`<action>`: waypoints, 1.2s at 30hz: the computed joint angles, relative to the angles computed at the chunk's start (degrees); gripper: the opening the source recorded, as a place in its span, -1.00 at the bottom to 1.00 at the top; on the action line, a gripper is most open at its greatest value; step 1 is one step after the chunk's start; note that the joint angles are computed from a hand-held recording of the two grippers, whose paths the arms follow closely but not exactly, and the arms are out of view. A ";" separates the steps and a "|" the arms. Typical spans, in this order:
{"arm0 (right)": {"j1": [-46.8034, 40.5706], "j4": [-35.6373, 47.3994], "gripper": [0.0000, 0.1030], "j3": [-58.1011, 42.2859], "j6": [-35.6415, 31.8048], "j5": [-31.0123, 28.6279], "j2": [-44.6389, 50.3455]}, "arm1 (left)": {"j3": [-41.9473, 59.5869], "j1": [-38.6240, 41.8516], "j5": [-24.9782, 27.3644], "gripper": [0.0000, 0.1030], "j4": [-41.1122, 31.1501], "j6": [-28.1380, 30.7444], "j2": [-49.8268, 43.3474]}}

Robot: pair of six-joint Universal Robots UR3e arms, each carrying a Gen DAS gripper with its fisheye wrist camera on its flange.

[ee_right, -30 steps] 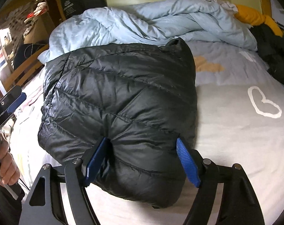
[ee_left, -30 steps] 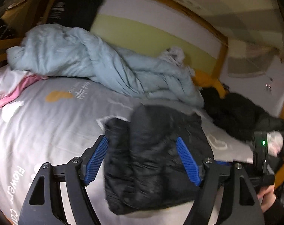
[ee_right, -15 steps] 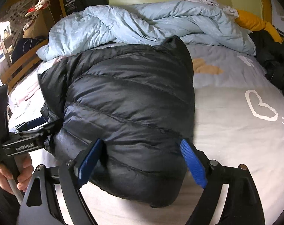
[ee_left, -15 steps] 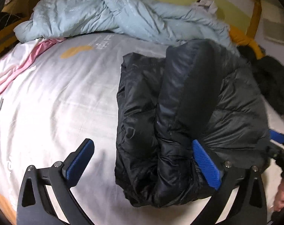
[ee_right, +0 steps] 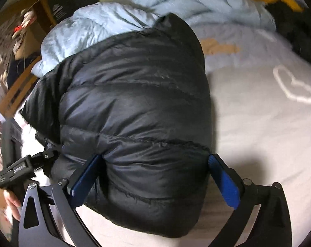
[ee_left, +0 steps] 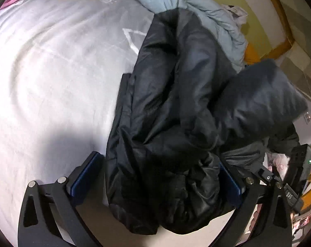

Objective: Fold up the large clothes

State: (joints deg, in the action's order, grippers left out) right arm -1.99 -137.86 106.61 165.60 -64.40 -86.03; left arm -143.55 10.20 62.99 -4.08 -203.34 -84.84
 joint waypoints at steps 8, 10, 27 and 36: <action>-5.09 5.50 1.00 -0.95 -2.86 10.79 3.78 | -3.04 -0.11 -4.22 0.45 9.29 -2.07 -1.34; -7.73 10.36 0.98 -2.55 -3.41 16.05 6.95 | -2.22 -1.69 -2.28 0.40 9.35 -1.43 -1.03; -17.46 13.29 0.09 6.07 -13.40 17.46 -19.10 | 9.05 -22.92 16.61 -0.10 14.48 1.80 -1.83; -46.54 44.23 0.13 -2.09 -38.59 30.12 -30.90 | 45.82 -38.95 27.79 -0.10 3.34 2.46 -22.60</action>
